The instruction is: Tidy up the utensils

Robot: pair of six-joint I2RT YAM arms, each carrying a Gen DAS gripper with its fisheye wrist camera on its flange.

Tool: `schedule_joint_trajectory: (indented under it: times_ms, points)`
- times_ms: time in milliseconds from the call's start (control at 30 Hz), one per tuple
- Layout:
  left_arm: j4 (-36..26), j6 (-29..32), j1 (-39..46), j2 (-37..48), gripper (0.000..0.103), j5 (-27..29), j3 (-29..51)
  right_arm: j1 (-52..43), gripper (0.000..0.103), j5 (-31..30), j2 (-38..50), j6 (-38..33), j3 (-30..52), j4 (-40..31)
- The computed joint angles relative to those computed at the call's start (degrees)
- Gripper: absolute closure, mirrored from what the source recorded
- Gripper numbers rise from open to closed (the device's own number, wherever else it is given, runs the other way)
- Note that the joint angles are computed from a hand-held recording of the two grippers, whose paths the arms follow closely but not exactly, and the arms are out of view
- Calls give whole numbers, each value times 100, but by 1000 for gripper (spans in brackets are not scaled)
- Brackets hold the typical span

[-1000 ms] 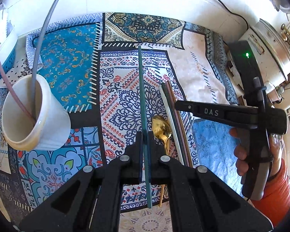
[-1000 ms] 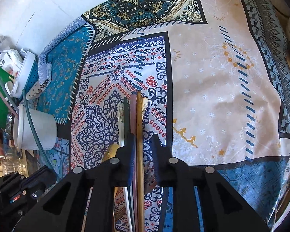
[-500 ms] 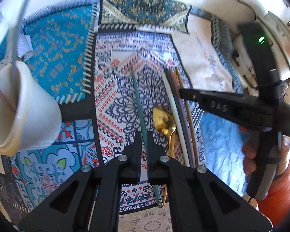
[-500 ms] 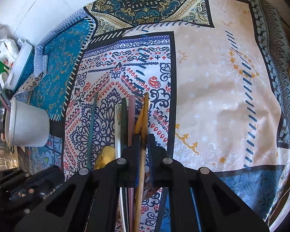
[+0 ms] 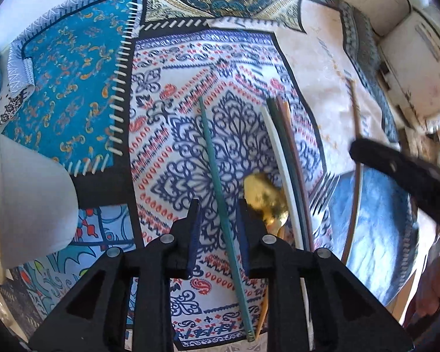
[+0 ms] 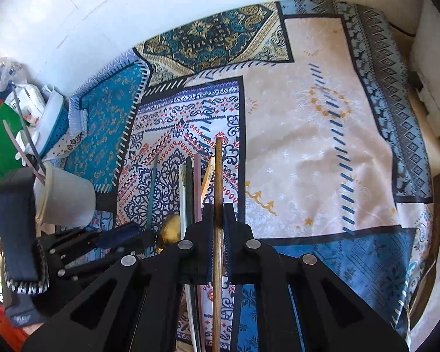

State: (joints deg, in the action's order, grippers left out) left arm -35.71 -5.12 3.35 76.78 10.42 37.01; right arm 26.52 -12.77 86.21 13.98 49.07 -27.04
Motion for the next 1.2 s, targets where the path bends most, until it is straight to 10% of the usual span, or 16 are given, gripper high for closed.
schedule_joint_trajectory:
  times_ms: [1200]
  points:
    - [445,-1038,-705,1176,99,328,748,-460,97,-116,-1297,-168,-473,-340]
